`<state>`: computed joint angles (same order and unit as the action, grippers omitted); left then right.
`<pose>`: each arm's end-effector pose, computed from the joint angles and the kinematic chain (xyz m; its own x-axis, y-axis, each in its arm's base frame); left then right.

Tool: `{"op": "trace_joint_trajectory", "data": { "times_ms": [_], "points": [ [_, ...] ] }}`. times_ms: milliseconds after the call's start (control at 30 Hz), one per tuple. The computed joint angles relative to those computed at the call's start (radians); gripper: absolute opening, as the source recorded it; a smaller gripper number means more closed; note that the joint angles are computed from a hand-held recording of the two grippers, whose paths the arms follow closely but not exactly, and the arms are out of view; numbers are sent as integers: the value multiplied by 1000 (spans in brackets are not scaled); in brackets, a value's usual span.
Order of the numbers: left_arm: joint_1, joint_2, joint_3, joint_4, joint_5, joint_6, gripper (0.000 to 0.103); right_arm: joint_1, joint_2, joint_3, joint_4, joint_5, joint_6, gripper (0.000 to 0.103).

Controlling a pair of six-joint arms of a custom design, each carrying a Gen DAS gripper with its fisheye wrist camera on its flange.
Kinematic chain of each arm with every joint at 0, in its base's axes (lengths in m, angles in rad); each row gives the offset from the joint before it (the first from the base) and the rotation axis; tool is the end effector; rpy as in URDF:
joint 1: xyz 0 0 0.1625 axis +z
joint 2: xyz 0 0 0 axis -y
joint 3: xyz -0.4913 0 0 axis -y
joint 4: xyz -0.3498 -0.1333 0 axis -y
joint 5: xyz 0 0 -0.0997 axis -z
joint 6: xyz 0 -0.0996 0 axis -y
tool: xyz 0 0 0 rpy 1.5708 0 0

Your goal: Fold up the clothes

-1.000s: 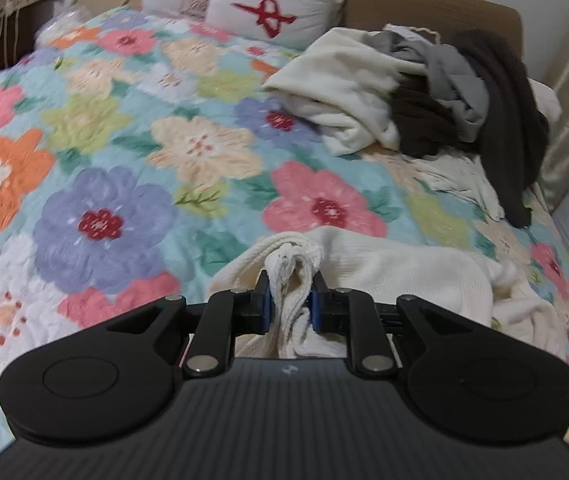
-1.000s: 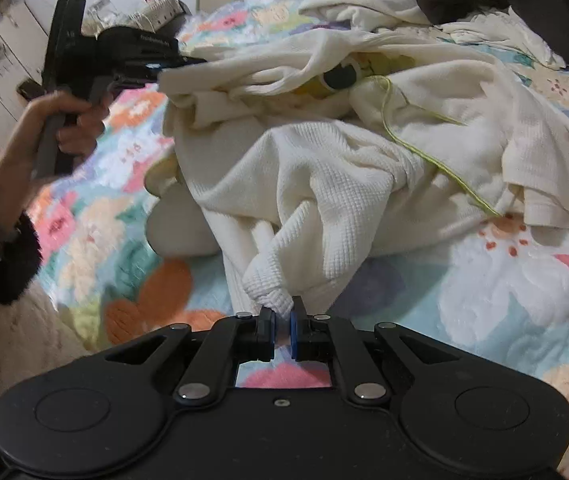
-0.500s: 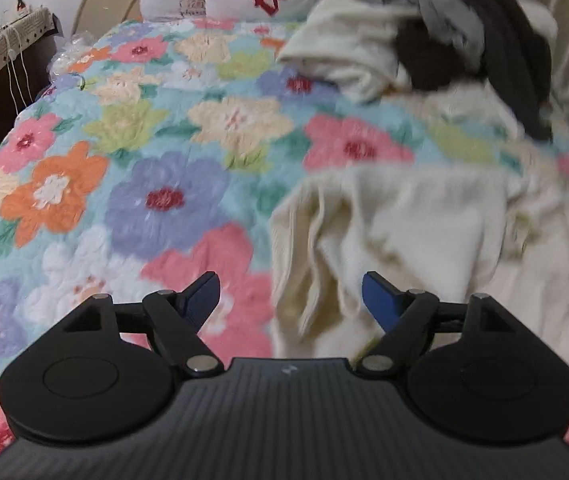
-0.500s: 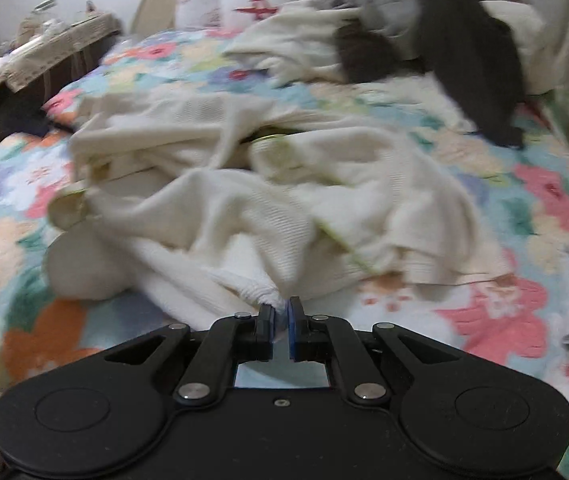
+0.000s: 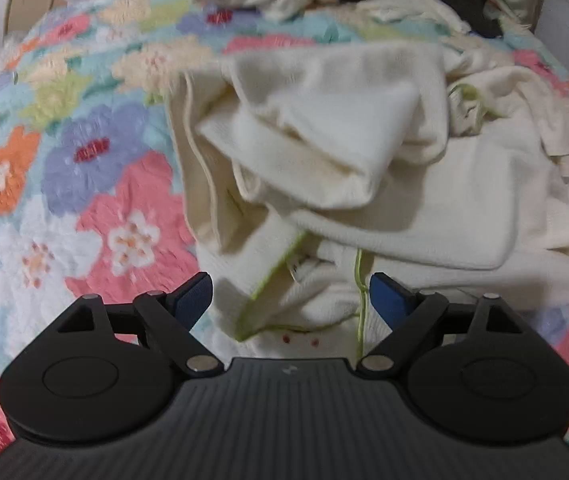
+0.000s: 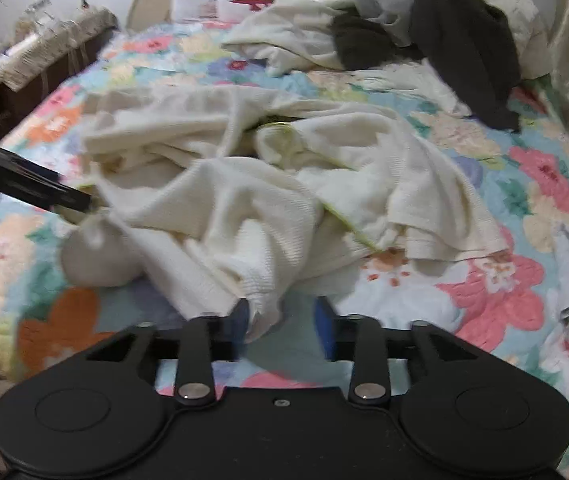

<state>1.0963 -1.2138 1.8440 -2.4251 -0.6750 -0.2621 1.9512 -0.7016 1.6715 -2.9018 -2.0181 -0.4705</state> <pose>-0.0706 -0.5993 0.3782 -0.7289 -0.0980 -0.6776 0.2657 0.8716 -0.4119 0.3429 -0.6146 0.1423 -0.6393 -0.5657 0.5208 -0.7148 0.6868 -0.1315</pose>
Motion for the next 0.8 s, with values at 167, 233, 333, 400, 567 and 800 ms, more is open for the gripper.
{"op": "trace_joint_trajectory", "data": {
  "times_ms": [167,233,333,400,567,800],
  "points": [
    [29,6,5,-137,-113,26,15,14,9,-2,-49,74,-53,60],
    [30,10,14,-186,-123,52,6,27,52,-40,-50,80,-121,62],
    [11,17,45,-274,-55,105,5,49,120,-95,-67,72,-217,63],
    [-7,25,62,-332,23,156,5,64,170,-129,-94,53,-276,63],
    [25,11,51,-373,-45,148,5,84,267,-197,-134,37,-378,83],
    [37,-10,72,-419,-67,119,5,72,264,-258,0,-3,-229,7]
  ]
}}
